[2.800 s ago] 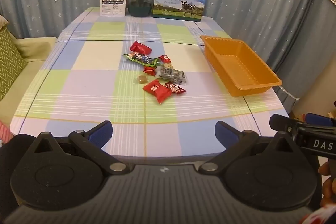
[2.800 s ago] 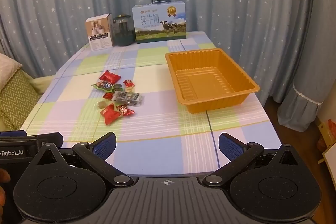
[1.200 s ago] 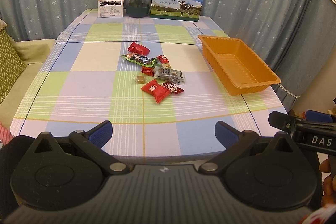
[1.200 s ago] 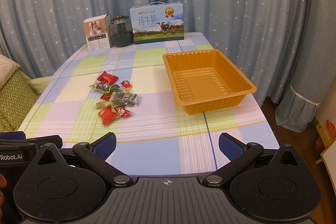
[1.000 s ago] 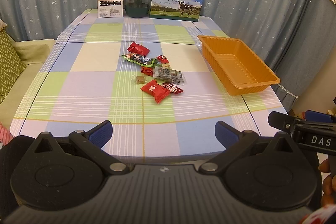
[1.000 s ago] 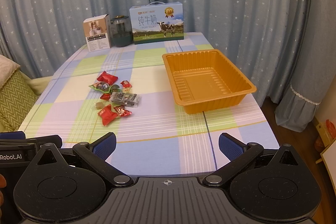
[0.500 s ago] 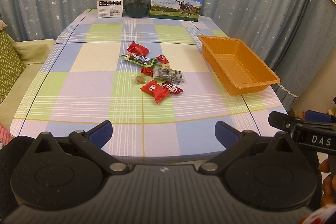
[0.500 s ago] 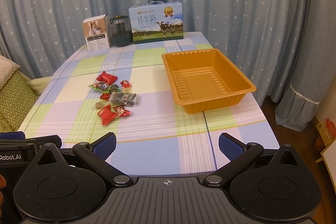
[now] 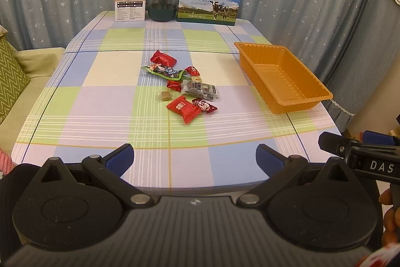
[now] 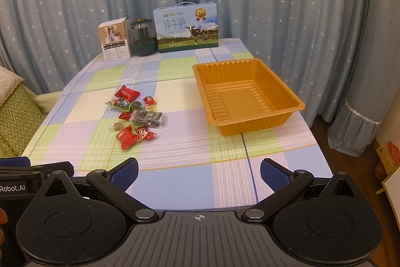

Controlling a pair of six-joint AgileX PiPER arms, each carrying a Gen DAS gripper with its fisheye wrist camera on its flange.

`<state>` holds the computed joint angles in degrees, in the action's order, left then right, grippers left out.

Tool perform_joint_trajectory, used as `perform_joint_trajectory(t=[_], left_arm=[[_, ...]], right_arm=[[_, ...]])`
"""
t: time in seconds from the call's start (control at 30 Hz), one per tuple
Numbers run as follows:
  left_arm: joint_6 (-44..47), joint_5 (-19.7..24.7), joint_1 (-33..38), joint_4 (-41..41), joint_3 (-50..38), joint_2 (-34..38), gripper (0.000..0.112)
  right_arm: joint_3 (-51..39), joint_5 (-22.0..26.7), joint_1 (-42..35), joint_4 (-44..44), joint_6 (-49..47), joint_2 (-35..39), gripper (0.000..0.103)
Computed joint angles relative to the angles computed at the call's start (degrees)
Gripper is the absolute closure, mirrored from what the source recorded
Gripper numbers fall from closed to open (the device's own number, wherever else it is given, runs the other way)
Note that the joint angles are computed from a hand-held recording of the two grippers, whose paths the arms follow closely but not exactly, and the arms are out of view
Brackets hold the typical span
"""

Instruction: Organize snacks

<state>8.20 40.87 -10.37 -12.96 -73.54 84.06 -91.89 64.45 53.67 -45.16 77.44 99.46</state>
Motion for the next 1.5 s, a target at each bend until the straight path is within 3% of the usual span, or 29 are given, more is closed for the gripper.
perform_joint_trajectory(t=[0.33,0.63,0.9,1.13,1.23,1.5], left_arm=[[-0.23,0.25,-0.27,0.13,-0.43,0.31,0.009],[4.83,1.06,3.19,-5.1,-2.01,2.47,0.009],[7.48,-0.73,6.0,-7.1,-4.66,9.37,0.009],[5.1,-1.83,5.5,-7.22,-11.66,18.86,0.021],[3.61,-1.97,5.06,-7.71,-15.98,23.95,0.028],[-0.85,-1.21,4.19,-10.76,-28.7,36.59,0.045]], right_arm=[[0.36,-0.23,-0.09,-0.02,0.17,-0.28,0.0],[1.7,-1.82,-0.82,-1.39,2.22,-0.03,0.0],[3.21,-7.69,-3.6,-0.53,2.56,2.19,0.001],[2.67,-15.36,-8.3,0.95,1.28,6.31,0.001],[2.19,-18.56,-10.49,1.87,0.6,8.39,0.02],[-1.48,-24.57,-15.39,5.6,-4.11,15.06,0.028]])
